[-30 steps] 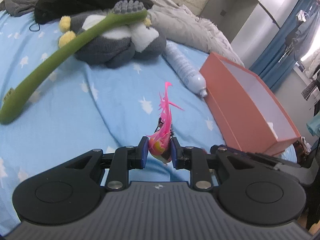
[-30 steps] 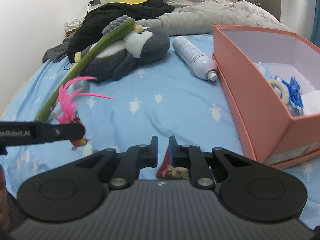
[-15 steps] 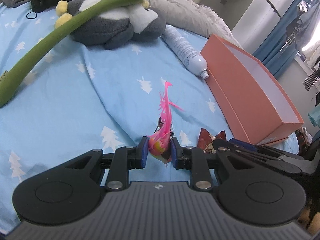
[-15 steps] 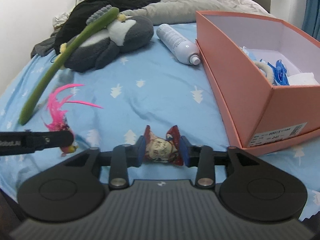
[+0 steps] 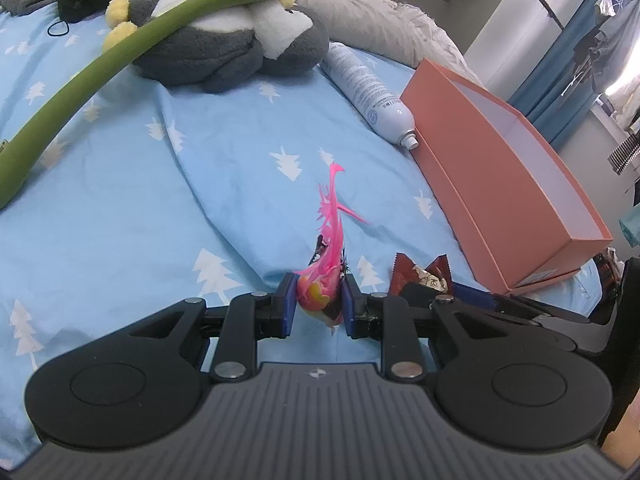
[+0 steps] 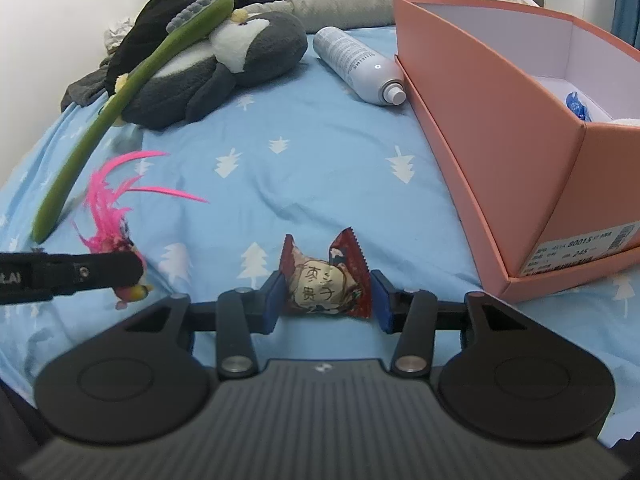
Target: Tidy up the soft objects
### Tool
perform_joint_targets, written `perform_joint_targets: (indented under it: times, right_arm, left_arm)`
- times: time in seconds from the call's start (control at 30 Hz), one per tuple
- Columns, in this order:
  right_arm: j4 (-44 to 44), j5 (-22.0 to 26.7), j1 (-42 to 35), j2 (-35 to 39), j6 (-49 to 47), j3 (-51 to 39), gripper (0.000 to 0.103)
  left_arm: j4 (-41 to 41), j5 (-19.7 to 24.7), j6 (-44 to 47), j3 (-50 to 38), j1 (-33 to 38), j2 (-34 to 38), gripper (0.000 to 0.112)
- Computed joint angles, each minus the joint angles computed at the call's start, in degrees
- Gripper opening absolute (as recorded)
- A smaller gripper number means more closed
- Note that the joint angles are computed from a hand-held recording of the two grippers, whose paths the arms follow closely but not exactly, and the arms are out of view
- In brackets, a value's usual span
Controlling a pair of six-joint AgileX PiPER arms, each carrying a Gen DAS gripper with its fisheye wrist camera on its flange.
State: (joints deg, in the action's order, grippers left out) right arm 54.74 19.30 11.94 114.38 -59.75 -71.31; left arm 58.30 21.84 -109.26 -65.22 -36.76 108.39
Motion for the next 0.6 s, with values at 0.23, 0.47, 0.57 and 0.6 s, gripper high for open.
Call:
perform_joint_targets:
  times: [0.23, 0.47, 0.57, 0.6]
  right_arm:
    - [-4.9, 1.7, 0.5, -2.1, 3.9, -0.3, 0.041]
    - [-3.3, 2.3, 0.2, -5.8, 2.9, 1.0, 0.04]
    - [-3.9, 3.2, -0.3, -7.7, 3.4, 1.0, 0.04]
    - [-3.7, 3.9, -0.7, -8.5, 3.3, 0.9, 0.04]
  left_arm:
    - [-1.0, 1.1, 2.0, -1.1, -0.5, -0.4, 0.027]
    - [-2.8, 3.9, 5.6, -2.7, -1.8, -2.0, 0.027]
    - [-4.8, 5.5, 8.4, -3.9, -2.3, -2.9, 0.027]
    - [-5.8, 6.3, 9.9, -4.6, -2.5, -3.1, 0.027]
